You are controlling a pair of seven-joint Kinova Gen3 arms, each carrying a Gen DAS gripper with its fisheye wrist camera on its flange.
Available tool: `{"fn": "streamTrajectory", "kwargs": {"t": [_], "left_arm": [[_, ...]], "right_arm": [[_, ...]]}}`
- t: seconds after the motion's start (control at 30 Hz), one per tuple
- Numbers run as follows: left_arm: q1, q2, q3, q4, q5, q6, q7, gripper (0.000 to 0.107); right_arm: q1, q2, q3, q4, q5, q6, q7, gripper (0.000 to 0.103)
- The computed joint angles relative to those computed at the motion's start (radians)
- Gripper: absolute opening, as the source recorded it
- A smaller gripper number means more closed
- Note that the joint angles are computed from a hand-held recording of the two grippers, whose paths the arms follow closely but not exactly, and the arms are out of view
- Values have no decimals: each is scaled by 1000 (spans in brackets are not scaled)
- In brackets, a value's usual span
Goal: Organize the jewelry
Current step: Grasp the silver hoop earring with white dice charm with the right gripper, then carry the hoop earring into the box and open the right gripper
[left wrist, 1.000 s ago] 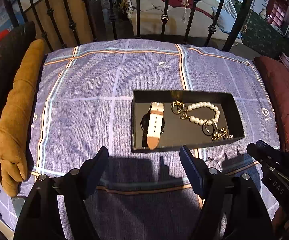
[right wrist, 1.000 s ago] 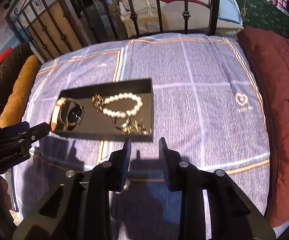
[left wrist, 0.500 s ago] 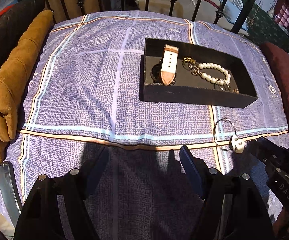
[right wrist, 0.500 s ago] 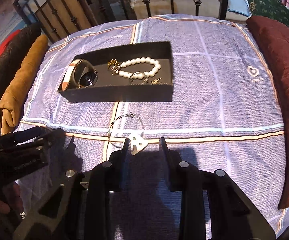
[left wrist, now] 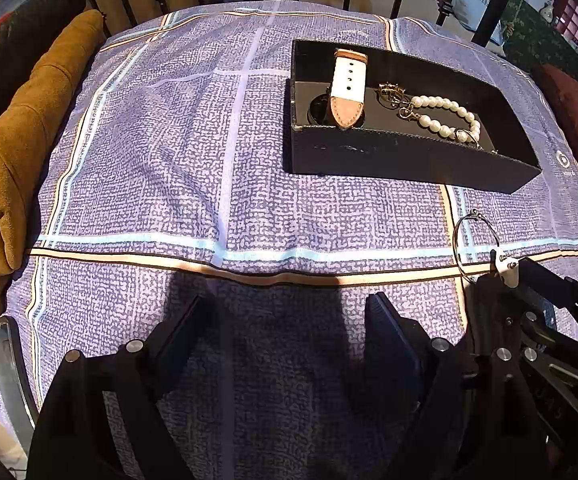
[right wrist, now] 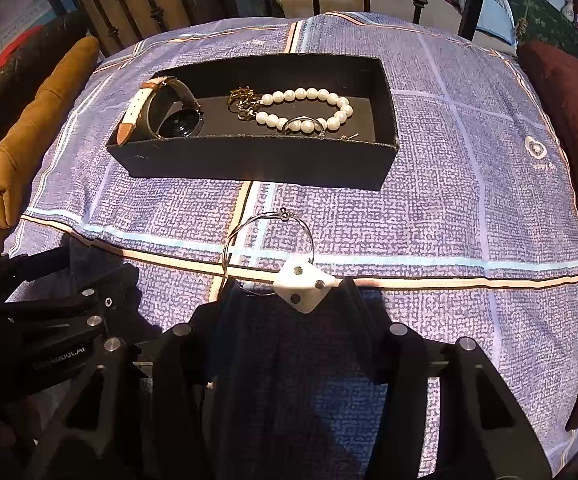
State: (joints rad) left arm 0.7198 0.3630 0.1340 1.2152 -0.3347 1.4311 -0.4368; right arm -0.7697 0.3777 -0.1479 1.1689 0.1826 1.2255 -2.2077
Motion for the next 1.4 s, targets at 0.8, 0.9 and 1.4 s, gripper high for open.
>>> {"fn": "streamTrajectory", "kwargs": {"t": [0.8, 0.9, 1.4], "left_arm": [[-17, -12, -5, 18, -10, -26, 16, 82], [-9, 16, -10, 7, -40, -21, 8, 86], [4, 20, -14, -3, -52, -12, -11, 66]], "right_arm": [[-22, -6, 4, 3, 92, -14, -13, 61], [-6, 18, 5, -10, 53, -4, -4, 48], [19, -34, 4, 32, 24, -31, -13, 22]]}}
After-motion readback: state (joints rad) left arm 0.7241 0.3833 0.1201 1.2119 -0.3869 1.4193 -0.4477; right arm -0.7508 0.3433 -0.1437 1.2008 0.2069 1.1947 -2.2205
